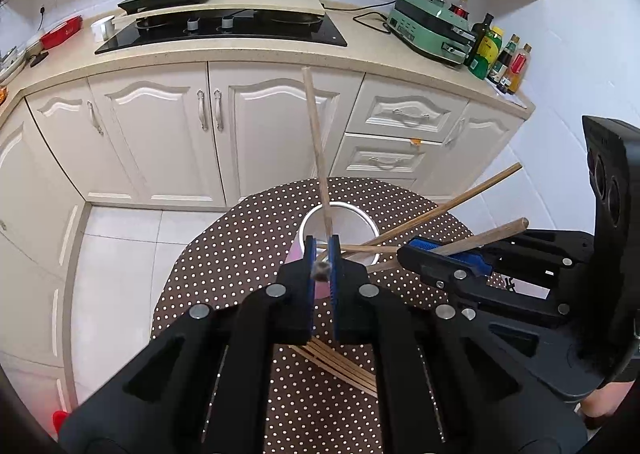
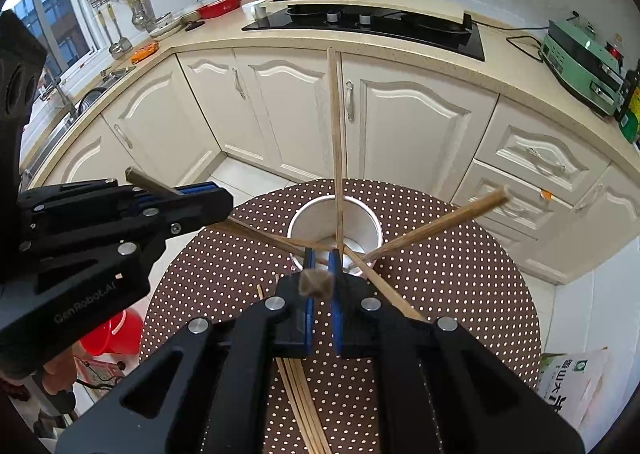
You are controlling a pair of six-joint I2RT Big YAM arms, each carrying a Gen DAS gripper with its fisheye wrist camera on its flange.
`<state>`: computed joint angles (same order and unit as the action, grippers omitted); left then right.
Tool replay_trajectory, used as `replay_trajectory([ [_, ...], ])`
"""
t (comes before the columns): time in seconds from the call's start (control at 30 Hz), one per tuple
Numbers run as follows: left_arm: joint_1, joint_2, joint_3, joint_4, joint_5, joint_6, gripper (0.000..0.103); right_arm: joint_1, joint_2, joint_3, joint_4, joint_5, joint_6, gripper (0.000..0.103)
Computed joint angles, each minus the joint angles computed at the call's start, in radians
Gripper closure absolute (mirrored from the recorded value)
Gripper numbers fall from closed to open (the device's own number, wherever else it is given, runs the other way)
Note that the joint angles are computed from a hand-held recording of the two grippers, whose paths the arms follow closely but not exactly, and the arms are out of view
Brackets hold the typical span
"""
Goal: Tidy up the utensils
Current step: 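Lower the sticks into the pink cup and open both grippers, then move both grippers back down to the remaining stick pile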
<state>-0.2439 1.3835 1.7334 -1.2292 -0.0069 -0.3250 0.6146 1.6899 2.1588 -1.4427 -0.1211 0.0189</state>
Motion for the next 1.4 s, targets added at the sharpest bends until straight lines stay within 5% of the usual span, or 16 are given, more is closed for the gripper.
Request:
replay_trajectory([
  [0.2,0.0,-0.011,0.005,-0.012,-0.011,-0.006,0.093,0.0,-0.033,-0.026,0.029,0.004,0.046,0.08],
  [0.3,-0.006,-0.033,-0.009,0.0,-0.025,-0.016,0.053,0.003,-0.048,-0.036,0.04,0.011,0.051,0.076],
  [0.33,-0.01,-0.048,-0.023,0.017,-0.039,-0.022,0.05,0.003,-0.057,-0.043,0.045,0.021,0.056,0.075],
  [0.83,-0.012,-0.201,-0.202,0.11,-0.035,-0.111,0.046,0.015,-0.235,-0.239,0.096,0.052,0.109,0.069],
  [1.4,-0.08,-0.112,-0.389,0.021,0.052,-0.252,0.046,0.027,-0.266,-0.557,0.091,0.002,0.105,0.069],
])
